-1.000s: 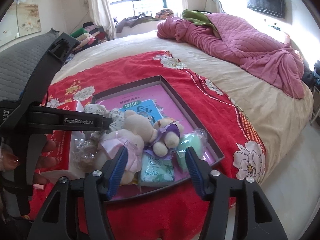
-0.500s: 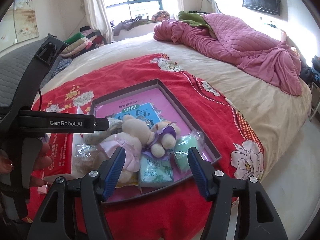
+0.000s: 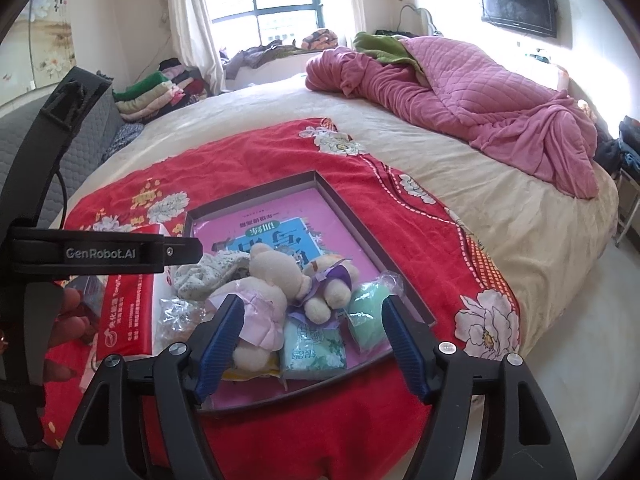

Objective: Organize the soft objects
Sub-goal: 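Move both open tools back toward the items beside the tray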

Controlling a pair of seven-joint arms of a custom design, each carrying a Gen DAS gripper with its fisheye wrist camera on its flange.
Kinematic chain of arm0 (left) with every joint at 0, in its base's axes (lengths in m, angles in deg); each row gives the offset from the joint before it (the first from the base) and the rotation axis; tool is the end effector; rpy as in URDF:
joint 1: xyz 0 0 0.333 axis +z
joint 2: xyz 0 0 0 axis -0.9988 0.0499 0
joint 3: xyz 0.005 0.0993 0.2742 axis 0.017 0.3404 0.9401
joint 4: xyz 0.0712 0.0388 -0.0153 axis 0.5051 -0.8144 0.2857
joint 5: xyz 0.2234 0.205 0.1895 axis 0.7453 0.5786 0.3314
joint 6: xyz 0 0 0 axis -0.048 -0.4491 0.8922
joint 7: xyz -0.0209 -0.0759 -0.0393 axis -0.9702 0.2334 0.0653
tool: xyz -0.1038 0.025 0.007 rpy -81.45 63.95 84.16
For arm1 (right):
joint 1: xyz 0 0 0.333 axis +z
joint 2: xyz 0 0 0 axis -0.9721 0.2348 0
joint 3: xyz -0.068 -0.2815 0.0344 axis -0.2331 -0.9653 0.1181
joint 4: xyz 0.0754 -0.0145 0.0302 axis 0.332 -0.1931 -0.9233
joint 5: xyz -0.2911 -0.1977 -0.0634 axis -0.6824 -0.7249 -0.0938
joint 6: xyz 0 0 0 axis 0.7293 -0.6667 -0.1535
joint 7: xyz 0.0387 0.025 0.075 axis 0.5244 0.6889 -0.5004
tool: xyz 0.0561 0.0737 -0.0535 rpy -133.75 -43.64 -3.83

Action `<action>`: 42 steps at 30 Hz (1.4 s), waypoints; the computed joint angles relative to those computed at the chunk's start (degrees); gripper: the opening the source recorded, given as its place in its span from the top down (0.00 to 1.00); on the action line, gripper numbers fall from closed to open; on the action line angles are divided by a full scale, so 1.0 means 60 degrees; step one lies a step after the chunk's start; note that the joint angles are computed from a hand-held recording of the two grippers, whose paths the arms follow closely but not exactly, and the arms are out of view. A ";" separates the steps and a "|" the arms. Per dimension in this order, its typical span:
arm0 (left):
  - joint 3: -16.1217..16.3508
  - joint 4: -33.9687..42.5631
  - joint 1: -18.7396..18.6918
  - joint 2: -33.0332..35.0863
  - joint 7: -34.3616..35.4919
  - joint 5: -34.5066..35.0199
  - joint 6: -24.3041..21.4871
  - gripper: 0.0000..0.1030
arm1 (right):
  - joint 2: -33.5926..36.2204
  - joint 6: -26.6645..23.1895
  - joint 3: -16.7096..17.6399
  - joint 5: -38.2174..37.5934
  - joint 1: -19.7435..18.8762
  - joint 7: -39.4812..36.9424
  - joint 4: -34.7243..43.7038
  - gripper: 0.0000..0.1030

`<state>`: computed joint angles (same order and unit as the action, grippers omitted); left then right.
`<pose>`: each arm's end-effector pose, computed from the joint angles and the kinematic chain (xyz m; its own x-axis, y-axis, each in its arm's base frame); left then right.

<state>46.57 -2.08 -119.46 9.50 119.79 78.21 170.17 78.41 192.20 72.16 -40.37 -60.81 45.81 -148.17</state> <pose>0.5457 -0.4185 0.5750 0.1895 -0.9670 0.1705 -0.8332 -0.2502 -0.4932 0.5216 0.1716 0.5655 0.4162 -0.9053 -0.0849 -0.6530 -0.2326 -0.7207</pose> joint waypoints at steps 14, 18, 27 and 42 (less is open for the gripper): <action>-0.0164 -0.1150 -0.0052 -0.1007 -0.0602 0.0451 0.0072 0.19 | -0.0338 0.0161 0.0061 -0.0803 -0.0123 0.0749 -0.0246 0.29; -0.0257 -0.1439 -0.0038 -0.1251 -0.0774 0.0556 0.0095 0.19 | -0.0454 0.0176 0.0058 -0.0842 -0.0120 0.0820 -0.0311 0.29; -0.0453 -0.2069 0.0001 -0.1852 -0.1127 0.0818 0.0103 0.19 | -0.0751 0.0226 0.0069 -0.0976 -0.0165 0.1032 -0.0452 0.29; -0.0874 -0.3286 0.0065 -0.2993 -0.1909 0.1200 -0.0186 0.19 | -0.1383 0.0309 0.0087 -0.0619 -0.0058 0.0817 -0.0749 0.28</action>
<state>41.32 -21.80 -119.07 -8.46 108.33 85.41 169.05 70.11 194.05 72.69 -44.09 -61.15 50.71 -152.66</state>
